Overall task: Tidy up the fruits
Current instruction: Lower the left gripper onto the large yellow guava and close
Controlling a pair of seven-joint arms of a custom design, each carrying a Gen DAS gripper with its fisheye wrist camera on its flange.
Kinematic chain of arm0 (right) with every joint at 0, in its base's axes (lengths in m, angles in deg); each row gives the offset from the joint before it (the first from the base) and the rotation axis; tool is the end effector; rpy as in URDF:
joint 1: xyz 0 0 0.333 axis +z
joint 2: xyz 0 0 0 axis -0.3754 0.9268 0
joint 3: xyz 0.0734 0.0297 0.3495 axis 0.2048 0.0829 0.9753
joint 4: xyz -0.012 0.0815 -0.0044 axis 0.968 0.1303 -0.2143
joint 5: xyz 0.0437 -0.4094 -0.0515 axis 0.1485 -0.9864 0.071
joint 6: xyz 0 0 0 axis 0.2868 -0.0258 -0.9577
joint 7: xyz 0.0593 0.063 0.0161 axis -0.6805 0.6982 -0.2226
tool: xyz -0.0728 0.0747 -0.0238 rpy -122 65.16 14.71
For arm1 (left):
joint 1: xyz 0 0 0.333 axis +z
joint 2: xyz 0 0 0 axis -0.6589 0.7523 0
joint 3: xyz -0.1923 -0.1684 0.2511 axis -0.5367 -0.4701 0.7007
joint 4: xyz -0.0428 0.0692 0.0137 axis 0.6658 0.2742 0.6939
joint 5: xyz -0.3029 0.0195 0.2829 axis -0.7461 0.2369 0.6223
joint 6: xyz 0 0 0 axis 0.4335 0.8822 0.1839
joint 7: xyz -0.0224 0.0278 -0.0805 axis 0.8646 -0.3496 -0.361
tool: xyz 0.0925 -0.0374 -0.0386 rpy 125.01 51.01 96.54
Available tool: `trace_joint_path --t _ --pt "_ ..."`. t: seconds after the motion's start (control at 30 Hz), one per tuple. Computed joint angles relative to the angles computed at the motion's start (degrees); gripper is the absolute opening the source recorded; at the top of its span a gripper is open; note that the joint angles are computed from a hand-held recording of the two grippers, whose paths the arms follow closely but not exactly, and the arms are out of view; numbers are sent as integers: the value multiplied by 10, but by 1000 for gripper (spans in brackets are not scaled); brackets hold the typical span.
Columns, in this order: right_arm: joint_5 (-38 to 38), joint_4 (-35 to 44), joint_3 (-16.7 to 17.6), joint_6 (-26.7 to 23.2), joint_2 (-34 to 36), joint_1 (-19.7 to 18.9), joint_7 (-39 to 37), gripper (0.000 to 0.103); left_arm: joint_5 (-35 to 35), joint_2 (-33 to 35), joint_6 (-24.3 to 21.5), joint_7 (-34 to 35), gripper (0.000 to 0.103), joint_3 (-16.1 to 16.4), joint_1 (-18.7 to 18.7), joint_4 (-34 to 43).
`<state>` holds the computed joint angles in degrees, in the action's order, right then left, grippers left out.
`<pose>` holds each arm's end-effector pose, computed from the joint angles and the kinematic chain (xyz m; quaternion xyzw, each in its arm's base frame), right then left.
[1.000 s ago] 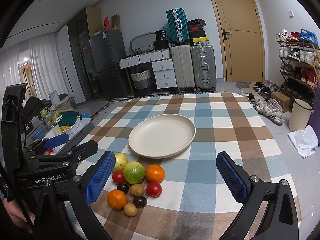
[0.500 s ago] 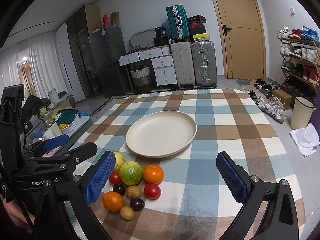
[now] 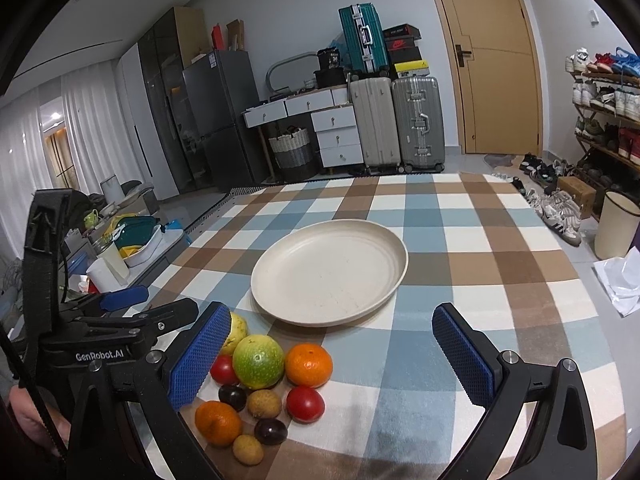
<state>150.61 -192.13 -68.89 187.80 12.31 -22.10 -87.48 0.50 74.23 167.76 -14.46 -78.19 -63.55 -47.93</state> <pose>0.7028 0.0510 0.3526 -0.7473 0.4493 -0.1375 0.4698 0.6919 -0.3223 0.4191 -0.7672 0.5217 -0.2742 0.2530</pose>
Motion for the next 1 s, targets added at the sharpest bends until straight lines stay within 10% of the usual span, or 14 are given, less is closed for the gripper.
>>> trace_joint_path --t 0.6,1.0 --pt "-131 68 28 -4 65 -14 122 103 -315 75 90 279 102 -95 117 26" --pt "-162 83 43 -8 80 -22 142 103 -385 105 83 364 94 -94 116 63"
